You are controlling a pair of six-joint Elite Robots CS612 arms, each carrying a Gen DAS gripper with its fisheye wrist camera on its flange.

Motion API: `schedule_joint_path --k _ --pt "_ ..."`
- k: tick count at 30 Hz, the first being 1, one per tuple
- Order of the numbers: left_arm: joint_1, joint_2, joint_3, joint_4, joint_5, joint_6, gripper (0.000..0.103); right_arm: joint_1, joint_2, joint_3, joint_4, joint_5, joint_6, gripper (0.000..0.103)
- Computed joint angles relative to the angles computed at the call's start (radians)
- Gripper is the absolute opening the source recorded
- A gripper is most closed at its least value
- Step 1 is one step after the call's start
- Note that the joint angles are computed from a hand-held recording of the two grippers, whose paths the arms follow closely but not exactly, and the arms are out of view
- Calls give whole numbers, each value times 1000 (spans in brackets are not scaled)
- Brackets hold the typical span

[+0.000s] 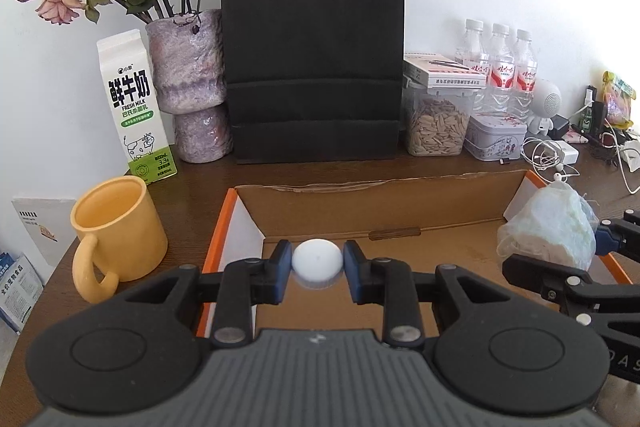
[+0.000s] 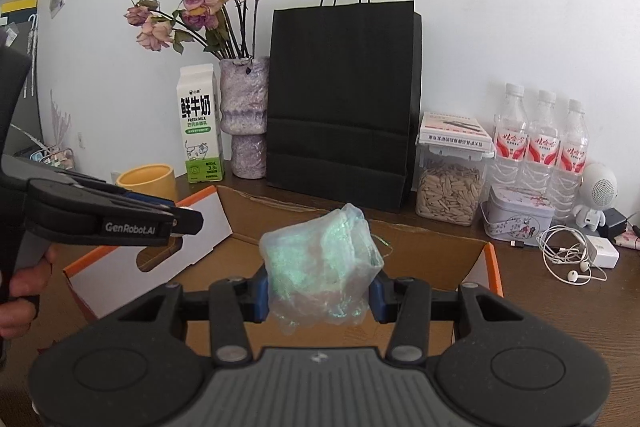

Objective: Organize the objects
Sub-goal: 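Carry the bag and cap into the red cardboard box and open both tools, then withdraw both tools from the box back toward the table items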

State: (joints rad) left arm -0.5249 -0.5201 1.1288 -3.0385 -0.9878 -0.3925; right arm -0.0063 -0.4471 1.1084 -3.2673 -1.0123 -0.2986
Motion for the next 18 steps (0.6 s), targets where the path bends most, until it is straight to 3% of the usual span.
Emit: schedule_joint_path --k 4,6,7,8,9,10,12,18 --pt "6 12 -18 12 -15 -3 30 0 2 -5 17 -11 -4 48" --pt "8 15 -19 7 -27 -2 39 2 1 -5 28 -24 -12 54" --pt "9 15 -17 2 -29 -2 56 3 0 -6 31 -29 -13 64" --pt "9 16 -18 1 -25 -3 84 4 0 -6 27 -35 -13 69" --pt "7 18 -19 -4 -13 -2 97 5 0 -5 21 -40 -15 84" --pt "4 21 -18 -21 8 3 103 6 0 -4 13 -48 -17 97" --pt "2 22 -18 -31 20 13 103 7 0 -2 -5 -59 -14 103" --pt "0 12 -7 -30 29 7 103 6 -3 5 -24 -61 -9 103"
